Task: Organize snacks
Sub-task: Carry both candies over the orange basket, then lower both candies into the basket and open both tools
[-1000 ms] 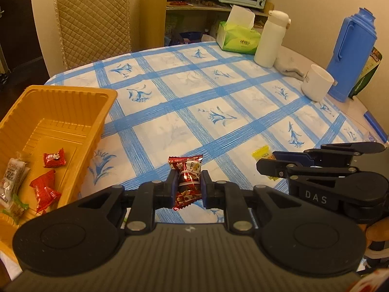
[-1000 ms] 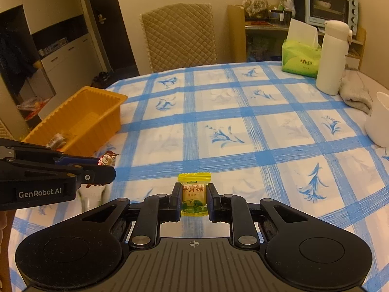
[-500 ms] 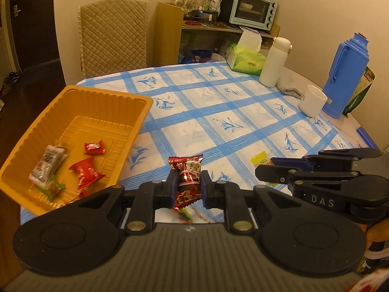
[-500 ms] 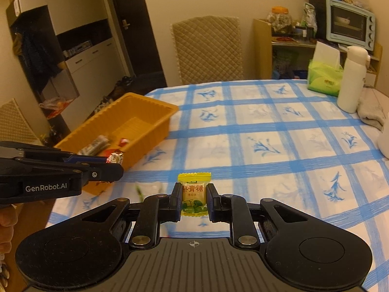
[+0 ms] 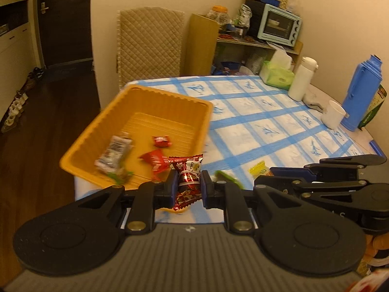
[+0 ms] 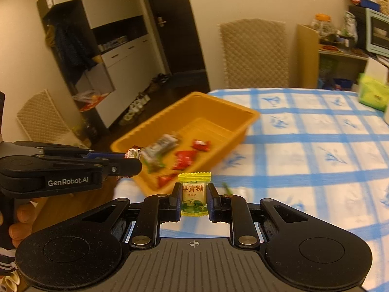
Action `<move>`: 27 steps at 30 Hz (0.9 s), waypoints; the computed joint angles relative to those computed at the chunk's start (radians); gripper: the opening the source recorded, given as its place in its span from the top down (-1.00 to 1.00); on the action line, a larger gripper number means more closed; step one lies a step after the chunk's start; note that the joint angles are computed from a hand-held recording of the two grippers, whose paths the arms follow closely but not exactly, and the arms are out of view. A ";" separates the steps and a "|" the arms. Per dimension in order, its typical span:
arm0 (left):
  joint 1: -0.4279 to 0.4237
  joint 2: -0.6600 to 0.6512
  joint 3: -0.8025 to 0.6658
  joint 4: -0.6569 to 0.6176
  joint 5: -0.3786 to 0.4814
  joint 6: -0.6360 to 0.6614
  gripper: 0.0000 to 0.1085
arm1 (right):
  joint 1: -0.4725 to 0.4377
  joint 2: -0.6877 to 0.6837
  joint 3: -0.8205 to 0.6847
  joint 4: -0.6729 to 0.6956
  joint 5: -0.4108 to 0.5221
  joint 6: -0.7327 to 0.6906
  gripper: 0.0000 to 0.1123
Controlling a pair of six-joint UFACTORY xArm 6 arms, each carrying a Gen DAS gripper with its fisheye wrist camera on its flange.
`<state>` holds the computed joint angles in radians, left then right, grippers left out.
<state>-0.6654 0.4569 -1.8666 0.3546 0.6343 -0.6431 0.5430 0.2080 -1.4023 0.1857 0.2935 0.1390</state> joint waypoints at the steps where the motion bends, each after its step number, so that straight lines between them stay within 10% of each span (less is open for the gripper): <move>1: 0.011 -0.016 0.022 0.000 -0.007 0.005 0.68 | 0.008 0.017 -0.023 -0.009 0.004 0.012 0.63; 13: 0.118 -0.043 0.064 -0.080 -0.066 0.180 0.68 | 0.054 0.281 -0.385 -0.162 0.092 0.220 0.63; 27: 0.182 0.223 -0.325 -0.295 0.047 0.472 0.68 | 0.042 0.590 -0.886 -0.323 0.323 0.412 0.63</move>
<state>-0.4839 0.6798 -2.1919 0.0595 0.6811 -0.1716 0.5849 0.7977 -2.2879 -0.1371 0.6160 0.5507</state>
